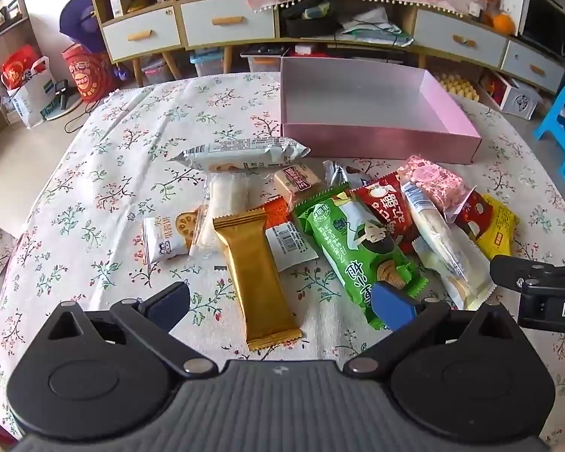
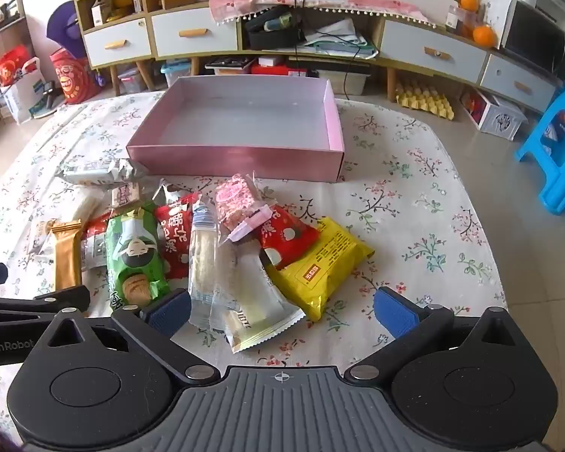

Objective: Organize snacks

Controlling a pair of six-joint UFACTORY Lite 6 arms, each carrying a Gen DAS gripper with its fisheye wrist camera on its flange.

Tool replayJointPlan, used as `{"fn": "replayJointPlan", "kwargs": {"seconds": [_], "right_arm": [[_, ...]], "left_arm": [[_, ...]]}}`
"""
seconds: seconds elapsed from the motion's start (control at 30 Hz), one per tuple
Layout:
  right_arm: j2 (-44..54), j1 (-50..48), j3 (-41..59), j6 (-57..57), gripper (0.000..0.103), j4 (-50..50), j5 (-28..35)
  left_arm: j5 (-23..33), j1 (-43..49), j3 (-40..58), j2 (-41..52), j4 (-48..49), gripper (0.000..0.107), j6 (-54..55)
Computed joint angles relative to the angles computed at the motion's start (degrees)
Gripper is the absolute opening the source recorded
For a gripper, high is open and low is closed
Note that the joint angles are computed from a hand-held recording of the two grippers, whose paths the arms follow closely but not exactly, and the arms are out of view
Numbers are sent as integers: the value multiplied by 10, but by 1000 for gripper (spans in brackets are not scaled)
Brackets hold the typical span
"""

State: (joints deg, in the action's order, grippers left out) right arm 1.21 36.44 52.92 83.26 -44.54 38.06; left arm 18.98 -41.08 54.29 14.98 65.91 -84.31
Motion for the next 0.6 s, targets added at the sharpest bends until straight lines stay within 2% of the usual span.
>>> {"fn": "replayJointPlan", "kwargs": {"seconds": [0.23, 0.33, 0.43, 0.6], "right_arm": [[-2, 4, 1, -5, 103, -2, 9], [8, -7, 3, -15, 103, 16, -12], [5, -12, -4, -14, 103, 17, -17], [3, -13, -5, -12, 103, 18, -16]], "left_arm": [[-8, 14, 8, 0, -45, 103, 48], [-10, 16, 5, -3, -25, 103, 28], [6, 1, -15, -18, 61, 103, -64], [18, -6, -12, -13, 102, 103, -101]]}}
